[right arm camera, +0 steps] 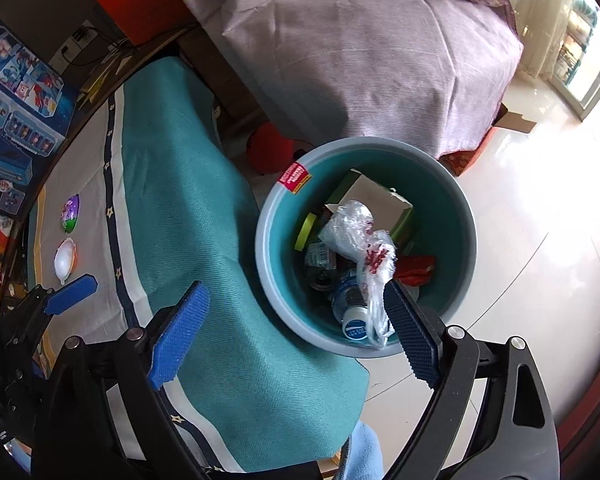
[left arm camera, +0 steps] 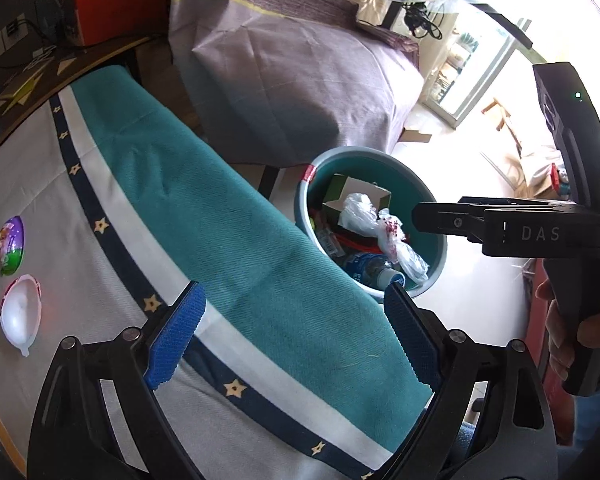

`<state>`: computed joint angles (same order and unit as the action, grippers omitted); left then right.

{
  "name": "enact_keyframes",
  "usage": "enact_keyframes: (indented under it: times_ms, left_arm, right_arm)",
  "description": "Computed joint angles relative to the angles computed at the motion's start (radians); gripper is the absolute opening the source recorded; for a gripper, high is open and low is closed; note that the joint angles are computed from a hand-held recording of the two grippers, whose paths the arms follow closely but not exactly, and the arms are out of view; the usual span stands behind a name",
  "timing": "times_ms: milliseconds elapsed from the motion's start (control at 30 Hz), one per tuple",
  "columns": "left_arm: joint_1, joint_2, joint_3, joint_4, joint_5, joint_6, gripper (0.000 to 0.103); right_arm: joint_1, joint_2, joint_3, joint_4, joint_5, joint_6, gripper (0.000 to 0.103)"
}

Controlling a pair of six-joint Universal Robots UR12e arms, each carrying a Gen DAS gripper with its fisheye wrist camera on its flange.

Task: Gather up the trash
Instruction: 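Move both tools back to the table and grasp the white-red egg shell with the left gripper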

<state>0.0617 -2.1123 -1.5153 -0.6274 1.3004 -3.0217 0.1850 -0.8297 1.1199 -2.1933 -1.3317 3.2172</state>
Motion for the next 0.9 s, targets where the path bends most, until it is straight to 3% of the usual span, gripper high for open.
enact_keyframes:
  times_ms: [267,600,900]
  left_arm:
    - [0.057,0.043,-0.075,0.053,0.030,-0.052,0.091]
    - [0.156,0.077,-0.157,0.122,0.131,-0.088,0.091]
    - [0.232,0.070,-0.174,0.166,0.093,-0.151,0.091]
  right_arm:
    - [0.059,0.044,-0.089,0.076,0.005,-0.055,0.085]
    - [0.127,0.129,-0.247,0.205,0.026,-0.122,0.085]
    - [0.162,0.216,-0.402,0.305,0.043,-0.147,0.085]
